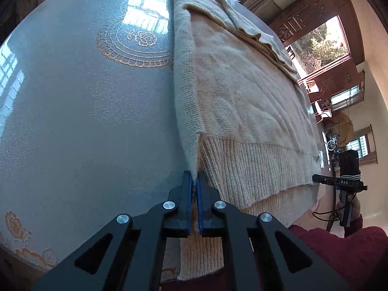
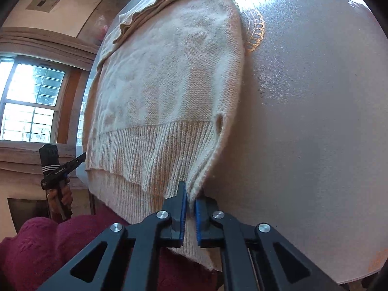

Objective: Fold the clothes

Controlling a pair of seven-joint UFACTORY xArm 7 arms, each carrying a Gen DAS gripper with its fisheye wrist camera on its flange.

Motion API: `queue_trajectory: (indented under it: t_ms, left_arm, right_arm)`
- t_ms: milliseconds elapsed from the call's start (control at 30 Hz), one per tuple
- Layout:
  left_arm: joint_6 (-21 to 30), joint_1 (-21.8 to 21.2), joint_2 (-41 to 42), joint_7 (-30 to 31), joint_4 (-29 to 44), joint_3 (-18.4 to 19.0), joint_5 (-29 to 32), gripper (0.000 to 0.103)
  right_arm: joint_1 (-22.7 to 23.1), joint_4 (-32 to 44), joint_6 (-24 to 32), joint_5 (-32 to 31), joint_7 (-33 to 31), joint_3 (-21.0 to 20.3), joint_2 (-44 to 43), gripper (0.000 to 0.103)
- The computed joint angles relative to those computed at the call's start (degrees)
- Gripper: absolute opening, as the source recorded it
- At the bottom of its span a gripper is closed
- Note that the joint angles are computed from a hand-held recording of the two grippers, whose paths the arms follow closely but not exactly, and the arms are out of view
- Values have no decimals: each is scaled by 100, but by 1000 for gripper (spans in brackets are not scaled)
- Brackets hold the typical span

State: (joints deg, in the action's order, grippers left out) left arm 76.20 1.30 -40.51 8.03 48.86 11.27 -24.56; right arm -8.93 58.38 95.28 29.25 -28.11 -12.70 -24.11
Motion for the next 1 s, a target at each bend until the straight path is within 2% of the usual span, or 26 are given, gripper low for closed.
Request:
queue_trajectory:
  t_ms: [167, 267, 567, 667, 800, 1000]
  left_arm:
    - [-105, -86, -27, 167, -22, 115, -264, 3]
    - [-249, -181, -76, 336, -5, 190, -514, 3]
    - [-672, -372, 43, 517, 238, 314, -1064, 3]
    - [-835, -441, 169, 609, 410, 329, -1176, 3]
    - [-951, -418, 347, 630, 630, 283, -1077, 3]
    - [-1201, -559, 575, 814, 951, 351, -1357, 3]
  right_arm:
    - [-27, -73, 52, 264, 18, -113, 24, 5]
    - [-54, -51, 237, 730, -98, -287, 113, 5]
    - [-209, 69, 486, 1954, -290, -463, 372, 5]
    - [-221, 161, 503, 2407, -324, -468, 482, 5]
    - [-191, 397, 430, 2695, -371, -342, 703, 5]
    - [-169, 610, 361, 3211, -410, -234, 948, 5]
